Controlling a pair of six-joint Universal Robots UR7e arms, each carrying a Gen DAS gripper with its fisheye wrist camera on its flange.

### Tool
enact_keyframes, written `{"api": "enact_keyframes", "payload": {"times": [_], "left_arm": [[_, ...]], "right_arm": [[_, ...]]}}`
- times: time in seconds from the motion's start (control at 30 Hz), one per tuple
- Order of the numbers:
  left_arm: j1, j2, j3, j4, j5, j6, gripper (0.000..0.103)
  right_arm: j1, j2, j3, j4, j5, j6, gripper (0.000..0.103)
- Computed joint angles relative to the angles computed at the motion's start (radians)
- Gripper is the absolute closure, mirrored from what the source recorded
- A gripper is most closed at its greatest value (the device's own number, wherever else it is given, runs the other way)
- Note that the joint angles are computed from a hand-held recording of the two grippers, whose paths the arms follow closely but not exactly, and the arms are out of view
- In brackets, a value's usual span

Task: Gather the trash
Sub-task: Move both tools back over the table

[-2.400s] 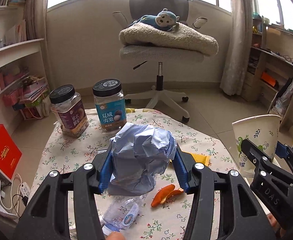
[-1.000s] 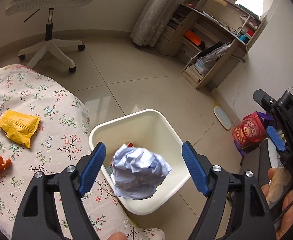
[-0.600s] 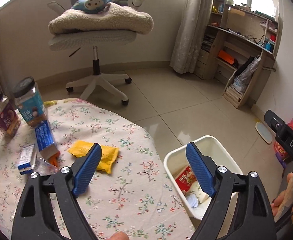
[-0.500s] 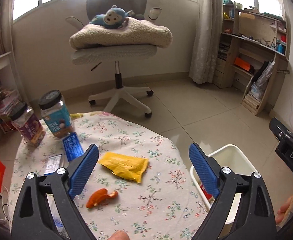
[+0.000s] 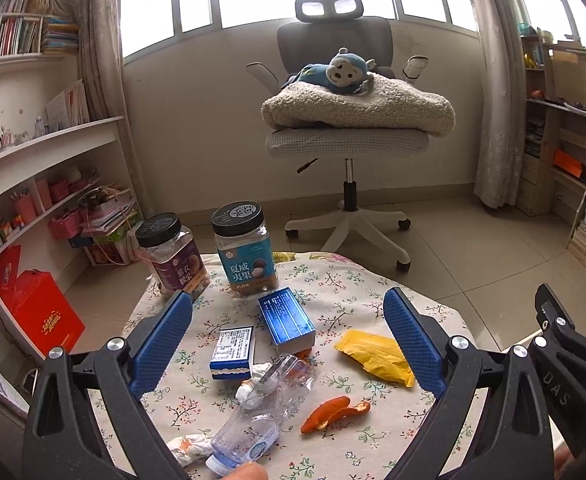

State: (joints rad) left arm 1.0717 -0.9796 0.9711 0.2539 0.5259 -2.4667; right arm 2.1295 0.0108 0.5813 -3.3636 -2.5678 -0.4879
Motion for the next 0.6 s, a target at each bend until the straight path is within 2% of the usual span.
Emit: {"api": "enact_keyframes", "payload": {"times": [0.1, 0.37, 0.6], "left_arm": [[0.006, -0.016, 0.018, -0.03, -0.013, 0.029, 0.009], [0.033, -0.021, -0.001, 0.016, -0.042, -0.005, 0.009], [0.075, 0.004, -0.081, 0.153, -0.075, -0.076, 0.009]], "right_arm": [[0.005, 0.018, -0.024, 0.032, 0.007, 0.007, 0.007], [0.017, 0.068, -0.1, 0.117, 0.028, 0.02, 0.007], [0.021, 0.098, -0.144, 0.216, 0.049, 0.052, 0.007]]}}
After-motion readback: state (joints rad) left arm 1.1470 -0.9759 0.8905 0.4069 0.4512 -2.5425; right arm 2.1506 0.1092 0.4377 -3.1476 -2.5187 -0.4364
